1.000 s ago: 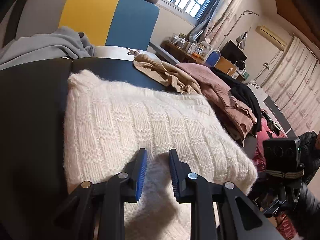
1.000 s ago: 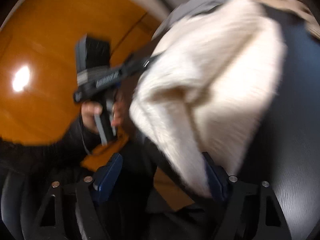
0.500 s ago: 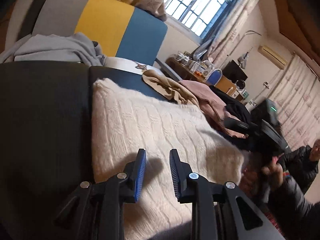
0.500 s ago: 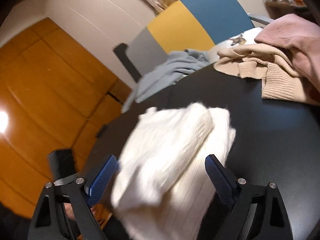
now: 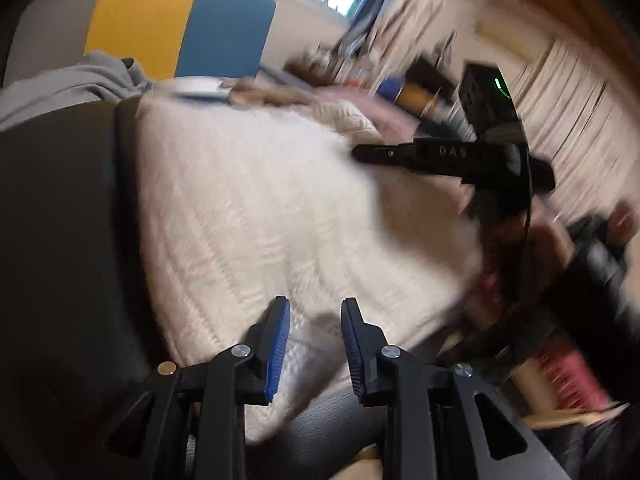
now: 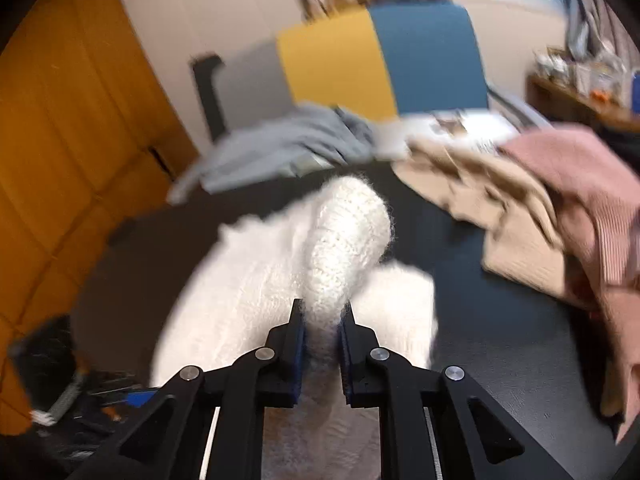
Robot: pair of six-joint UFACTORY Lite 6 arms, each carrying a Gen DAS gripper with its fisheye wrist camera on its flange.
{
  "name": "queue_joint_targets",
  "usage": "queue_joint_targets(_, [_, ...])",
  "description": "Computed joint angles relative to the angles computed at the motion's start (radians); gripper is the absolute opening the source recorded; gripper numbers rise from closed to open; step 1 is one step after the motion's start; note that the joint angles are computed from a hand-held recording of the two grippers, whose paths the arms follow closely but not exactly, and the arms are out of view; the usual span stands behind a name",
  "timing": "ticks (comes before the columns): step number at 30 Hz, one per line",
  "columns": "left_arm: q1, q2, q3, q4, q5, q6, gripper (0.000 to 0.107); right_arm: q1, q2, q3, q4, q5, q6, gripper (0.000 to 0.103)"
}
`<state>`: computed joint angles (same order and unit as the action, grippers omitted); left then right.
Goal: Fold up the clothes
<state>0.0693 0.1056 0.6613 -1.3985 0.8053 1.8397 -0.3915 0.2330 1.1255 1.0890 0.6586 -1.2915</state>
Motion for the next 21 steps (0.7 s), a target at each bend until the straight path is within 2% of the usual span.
queue_joint_targets(2, [-0.012,0.013,-0.002,-0.001,-0.018,0.006,0.024,-0.035,0.085,-0.011,0.063,0.013,-0.059,0.015])
queue_joint_targets(5, [0.017,0.091,0.075,0.066,0.042,-0.087,0.024,-0.177,0.185,-0.048,0.258,0.202,-0.232,0.018])
queue_joint_targets(8, [0.005,0.076,0.081,0.1,0.027,-0.101,0.023,-0.231,0.204,-0.073,0.297,0.277,-0.295,0.023])
queue_joint_targets(9, [0.0,0.066,0.077,0.104,0.021,-0.106,0.023,-0.228,0.169,-0.083,0.282,0.261,-0.288,0.026])
queue_joint_targets(11, [0.006,0.046,0.081,0.117,0.046,-0.156,0.023,-0.221,0.101,-0.099,0.246,0.23,-0.271,0.039])
queue_joint_targets(14, [0.008,0.023,0.091,0.112,0.077,-0.182,0.025,-0.213,-0.006,-0.12,0.186,0.194,-0.243,0.039])
queue_joint_targets(16, [0.006,0.011,0.099,0.103,0.093,-0.186,0.025,-0.211,-0.103,-0.141,0.162,0.227,-0.245,0.04])
queue_joint_targets(19, [-0.022,0.019,0.113,0.108,0.065,-0.199,0.025,-0.159,-0.197,-0.144,0.111,0.304,-0.235,0.037])
queue_joint_targets(21, [-0.041,0.015,0.106,0.105,0.039,-0.192,0.025,-0.099,-0.248,-0.177,0.046,0.283,-0.23,0.033])
